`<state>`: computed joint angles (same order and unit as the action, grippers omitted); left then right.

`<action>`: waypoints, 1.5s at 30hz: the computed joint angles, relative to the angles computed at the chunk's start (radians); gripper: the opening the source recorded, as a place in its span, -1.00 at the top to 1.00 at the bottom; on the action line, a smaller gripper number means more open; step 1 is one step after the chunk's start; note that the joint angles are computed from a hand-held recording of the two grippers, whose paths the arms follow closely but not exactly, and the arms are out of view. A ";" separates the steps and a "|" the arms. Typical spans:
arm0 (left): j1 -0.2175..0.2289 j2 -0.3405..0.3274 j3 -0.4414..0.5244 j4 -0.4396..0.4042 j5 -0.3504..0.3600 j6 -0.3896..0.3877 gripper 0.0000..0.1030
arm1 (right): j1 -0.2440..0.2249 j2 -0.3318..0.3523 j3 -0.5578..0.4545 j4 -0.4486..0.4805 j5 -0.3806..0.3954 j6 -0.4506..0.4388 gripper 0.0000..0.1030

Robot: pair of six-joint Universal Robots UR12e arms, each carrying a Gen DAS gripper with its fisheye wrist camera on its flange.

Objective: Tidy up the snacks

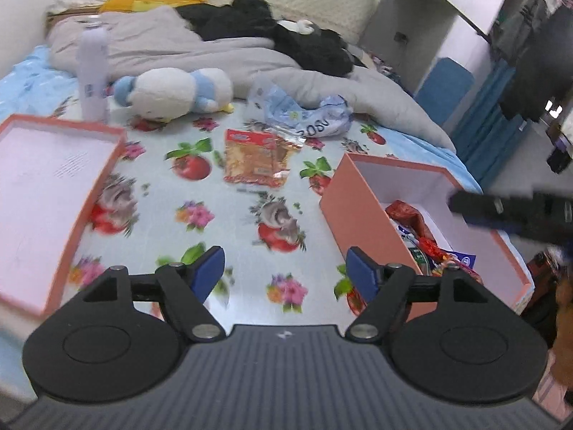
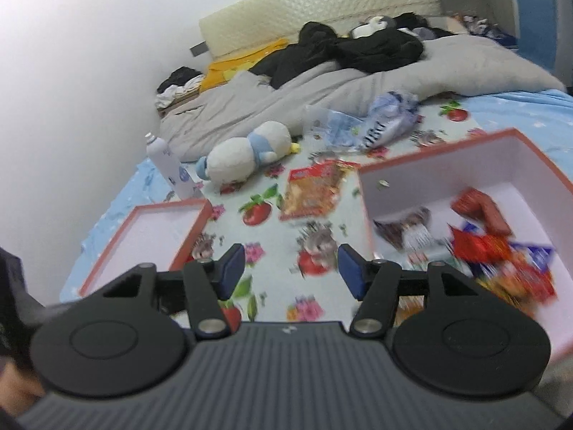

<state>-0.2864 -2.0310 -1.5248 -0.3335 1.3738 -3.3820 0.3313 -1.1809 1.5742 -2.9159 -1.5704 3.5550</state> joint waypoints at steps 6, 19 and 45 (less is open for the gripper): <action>0.016 -0.136 0.159 -0.041 -0.031 0.032 -0.55 | -0.048 0.136 -0.216 0.151 0.121 -0.018 -0.17; 0.022 -0.427 0.533 -0.124 -0.046 0.068 -0.61 | -0.100 0.516 -0.854 0.683 0.148 0.172 -0.14; 0.000 -0.554 0.678 -0.177 0.083 0.138 0.45 | -0.087 0.722 -1.182 1.017 0.024 0.337 0.86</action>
